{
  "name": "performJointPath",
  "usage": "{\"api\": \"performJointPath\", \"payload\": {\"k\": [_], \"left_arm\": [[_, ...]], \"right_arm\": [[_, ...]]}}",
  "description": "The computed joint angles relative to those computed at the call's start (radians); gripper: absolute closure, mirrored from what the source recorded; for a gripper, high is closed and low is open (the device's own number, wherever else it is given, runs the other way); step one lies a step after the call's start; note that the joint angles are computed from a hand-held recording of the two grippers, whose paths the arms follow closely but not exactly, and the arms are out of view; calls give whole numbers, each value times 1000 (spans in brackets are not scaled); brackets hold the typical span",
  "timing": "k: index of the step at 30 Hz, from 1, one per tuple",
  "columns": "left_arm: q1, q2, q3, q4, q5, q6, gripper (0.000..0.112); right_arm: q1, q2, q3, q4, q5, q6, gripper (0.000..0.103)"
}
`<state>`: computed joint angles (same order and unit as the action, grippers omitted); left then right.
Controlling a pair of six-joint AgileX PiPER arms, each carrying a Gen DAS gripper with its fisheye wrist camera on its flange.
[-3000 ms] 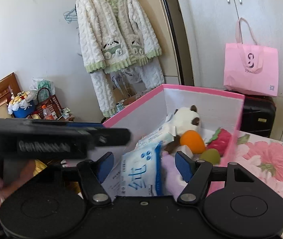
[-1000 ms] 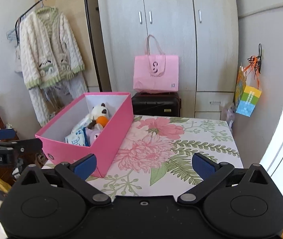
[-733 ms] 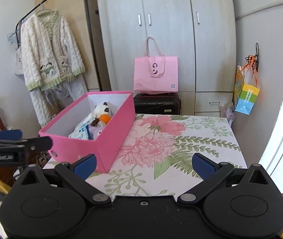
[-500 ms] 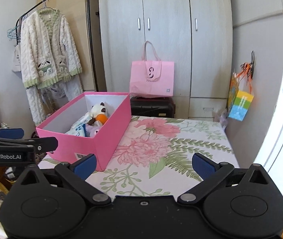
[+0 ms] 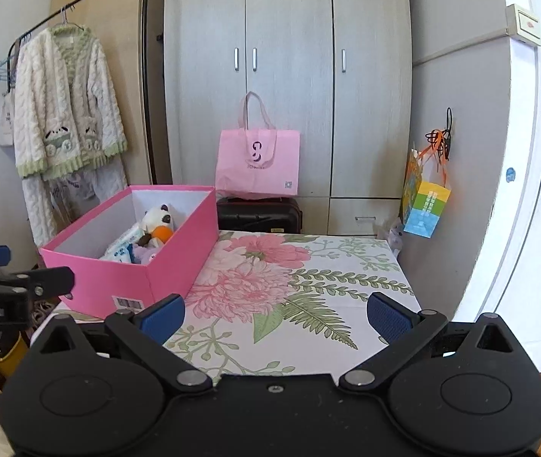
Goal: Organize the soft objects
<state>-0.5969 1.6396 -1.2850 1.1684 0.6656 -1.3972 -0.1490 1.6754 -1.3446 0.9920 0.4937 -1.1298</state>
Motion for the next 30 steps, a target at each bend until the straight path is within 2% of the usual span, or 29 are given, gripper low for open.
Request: {"api": "performJointPath", "payload": {"k": [11, 18, 24, 30], "left_arm": [[9, 34, -9, 6, -12, -25, 9], [3, 39, 13, 99, -1, -110, 9], [-10, 54, 9, 156, 41, -149, 9], [6, 51, 12, 142, 11, -142, 9]], "right_arm": [[27, -18, 44, 41, -57, -35, 0], [40, -21, 59, 110, -111, -90, 0], [50, -8, 50, 95, -127, -72, 0], [57, 3, 40, 53, -131, -26, 0]]}}
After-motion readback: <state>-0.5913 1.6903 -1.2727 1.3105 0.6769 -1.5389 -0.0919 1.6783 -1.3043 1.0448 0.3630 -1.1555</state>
